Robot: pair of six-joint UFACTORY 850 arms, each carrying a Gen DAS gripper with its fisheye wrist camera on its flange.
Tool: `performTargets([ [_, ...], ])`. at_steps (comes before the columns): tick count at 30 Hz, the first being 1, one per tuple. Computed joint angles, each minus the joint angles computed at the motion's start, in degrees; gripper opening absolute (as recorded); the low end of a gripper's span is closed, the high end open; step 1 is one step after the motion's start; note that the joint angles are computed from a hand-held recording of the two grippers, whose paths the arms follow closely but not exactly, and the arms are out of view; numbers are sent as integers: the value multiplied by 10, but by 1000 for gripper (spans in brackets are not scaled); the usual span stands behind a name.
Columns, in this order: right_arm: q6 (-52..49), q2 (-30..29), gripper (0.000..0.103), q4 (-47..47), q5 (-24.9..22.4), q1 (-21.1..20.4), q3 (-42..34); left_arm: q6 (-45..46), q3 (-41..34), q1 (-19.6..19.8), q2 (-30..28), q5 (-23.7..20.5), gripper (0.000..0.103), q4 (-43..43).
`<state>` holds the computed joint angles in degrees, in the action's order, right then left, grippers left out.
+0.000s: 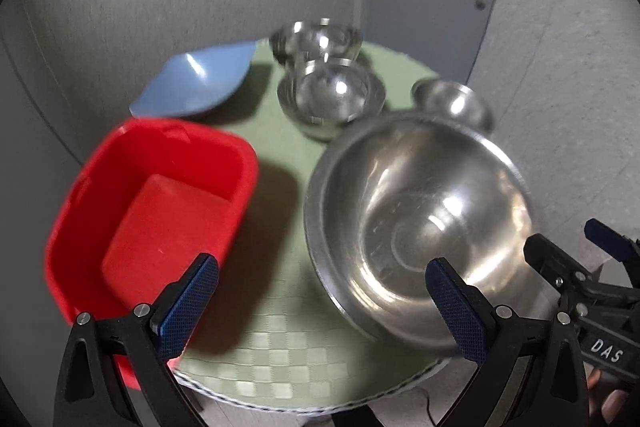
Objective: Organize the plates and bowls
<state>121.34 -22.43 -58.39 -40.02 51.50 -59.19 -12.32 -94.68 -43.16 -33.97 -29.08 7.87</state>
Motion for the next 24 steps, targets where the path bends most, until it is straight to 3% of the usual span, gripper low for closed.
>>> performTargets([
  [5, -9, -5, 103, -7, 95, -48, 24, 33, -66, 2, -58, -39, 95, -66],
  [9, 20, -8, 98, -45, 179, -81, 39, 54, -117, 8, -104, -64, 75, -90],
  [12, 27, -13, 75, -61, 221, -97, 44, 78, -149, 15, -132, -83, 54, -128],
  [14, 61, -13, 48, -97, 251, -105, 51, 80, -148, 18, -134, -85, 50, -130],
  [17, 110, -16, 23, -156, 287, -114, 54, 78, -149, 22, -136, -79, 41, -126],
  [24, 60, -7, 18, -122, 281, -111, 61, 114, -114, 30, -110, -54, 20, -161],
])
